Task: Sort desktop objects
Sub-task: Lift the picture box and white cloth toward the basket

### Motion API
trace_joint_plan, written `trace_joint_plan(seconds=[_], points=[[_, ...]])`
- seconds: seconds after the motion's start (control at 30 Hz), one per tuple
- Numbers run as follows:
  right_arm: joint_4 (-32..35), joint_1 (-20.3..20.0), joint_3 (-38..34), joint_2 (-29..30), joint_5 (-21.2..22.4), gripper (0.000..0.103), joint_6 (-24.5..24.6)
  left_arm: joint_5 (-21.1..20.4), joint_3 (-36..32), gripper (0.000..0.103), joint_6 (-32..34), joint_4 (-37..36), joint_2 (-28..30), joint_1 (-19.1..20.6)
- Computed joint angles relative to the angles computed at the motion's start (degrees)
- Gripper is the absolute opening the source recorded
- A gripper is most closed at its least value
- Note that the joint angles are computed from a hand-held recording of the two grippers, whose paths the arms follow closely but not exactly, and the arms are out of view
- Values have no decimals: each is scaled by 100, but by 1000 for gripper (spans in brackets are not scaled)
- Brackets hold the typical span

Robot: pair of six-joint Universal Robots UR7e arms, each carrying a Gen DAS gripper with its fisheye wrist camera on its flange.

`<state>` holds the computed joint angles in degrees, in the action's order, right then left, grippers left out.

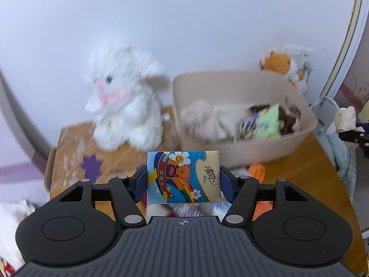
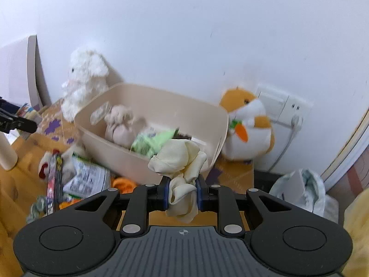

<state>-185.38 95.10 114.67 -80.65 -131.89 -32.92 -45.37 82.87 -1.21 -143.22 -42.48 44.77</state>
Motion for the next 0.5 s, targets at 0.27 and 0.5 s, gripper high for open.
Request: trace_joint_plan(seconds=[0.27, 0.5], points=[[-174, -7, -662, 394, 33, 20, -302, -20, -1107, 64, 1098, -663, 847, -48], [-237, -153, -1419, 1001, 37, 20, -252, -75, -2342, 64, 1511, -439, 1782, 30]])
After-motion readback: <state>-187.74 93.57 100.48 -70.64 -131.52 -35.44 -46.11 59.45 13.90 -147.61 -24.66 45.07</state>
